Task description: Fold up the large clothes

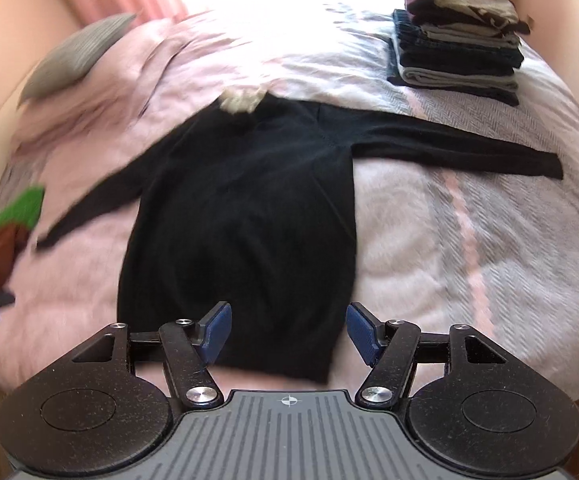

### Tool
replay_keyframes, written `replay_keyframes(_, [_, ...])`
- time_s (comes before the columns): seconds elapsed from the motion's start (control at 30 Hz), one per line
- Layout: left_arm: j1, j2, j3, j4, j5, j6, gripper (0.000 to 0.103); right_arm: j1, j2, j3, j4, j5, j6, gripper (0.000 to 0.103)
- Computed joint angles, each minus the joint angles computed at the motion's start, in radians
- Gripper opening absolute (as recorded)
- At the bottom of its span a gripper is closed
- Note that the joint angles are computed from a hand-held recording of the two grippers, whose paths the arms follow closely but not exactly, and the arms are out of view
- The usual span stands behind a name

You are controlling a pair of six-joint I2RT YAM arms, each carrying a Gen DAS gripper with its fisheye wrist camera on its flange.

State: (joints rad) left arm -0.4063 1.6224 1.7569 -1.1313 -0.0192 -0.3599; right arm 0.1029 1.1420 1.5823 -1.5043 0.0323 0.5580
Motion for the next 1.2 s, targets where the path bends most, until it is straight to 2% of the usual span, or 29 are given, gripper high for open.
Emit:
replay_keyframes(0.1, [0.150,0.164,0.061,0.112,0.073,0.010,0.066,-0.093,0.099,-0.004,0.130,-0.027,0.026,0.061])
replay_keyframes(0.27, [0.327,0.494,0.250,0.251,0.188,-0.034,0.065,-0.148,0.284,-0.013,0.337,0.033,0.110,0.061])
replay_keyframes(0.43, [0.423,0.811,0.509,0.337,0.255,-0.194,0.063,-0.186,0.398,-0.080,0.476,0.044,0.149,0.061])
replay_keyframes(0.53, [0.454,0.984,0.685,0.362,0.242,-0.293,0.057,-0.180,0.472,-0.102,0.506,0.082,0.148,0.061])
replay_keyframes(0.63, [0.485,1.102,0.793,0.399,0.247,-0.401,0.050,-0.172,0.515,-0.147,0.554,0.087,0.149,0.061])
replay_keyframes(0.8, [0.497,1.141,0.748,0.510,0.208,-0.480,0.024,-0.178,0.555,-0.207,0.639,0.088,0.099,0.061])
replay_keyframes(0.83, [0.496,1.147,0.754,0.512,0.195,-0.481,0.020,-0.181,0.564,-0.212,0.651,0.089,0.087,0.061])
replay_keyframes(0.9, [0.491,1.182,0.830,0.465,0.170,-0.478,0.002,-0.197,0.576,-0.228,0.682,0.074,0.063,0.061])
replay_keyframes(0.97, [0.476,1.144,0.793,0.499,0.136,-0.445,0.001,-0.218,0.585,-0.236,0.710,0.063,0.044,0.061])
replay_keyframes(1.07, [0.421,1.049,0.736,0.574,0.117,-0.321,0.001,-0.259,0.577,-0.250,0.731,0.044,0.017,0.061])
replay_keyframes(1.17, [0.330,0.971,0.747,0.642,0.196,-0.227,0.001,-0.313,0.544,-0.269,0.752,0.031,-0.025,0.061])
replay_keyframes(1.2, [0.293,0.968,0.790,0.642,0.234,-0.208,0.001,-0.331,0.534,-0.274,0.753,0.029,-0.037,0.061])
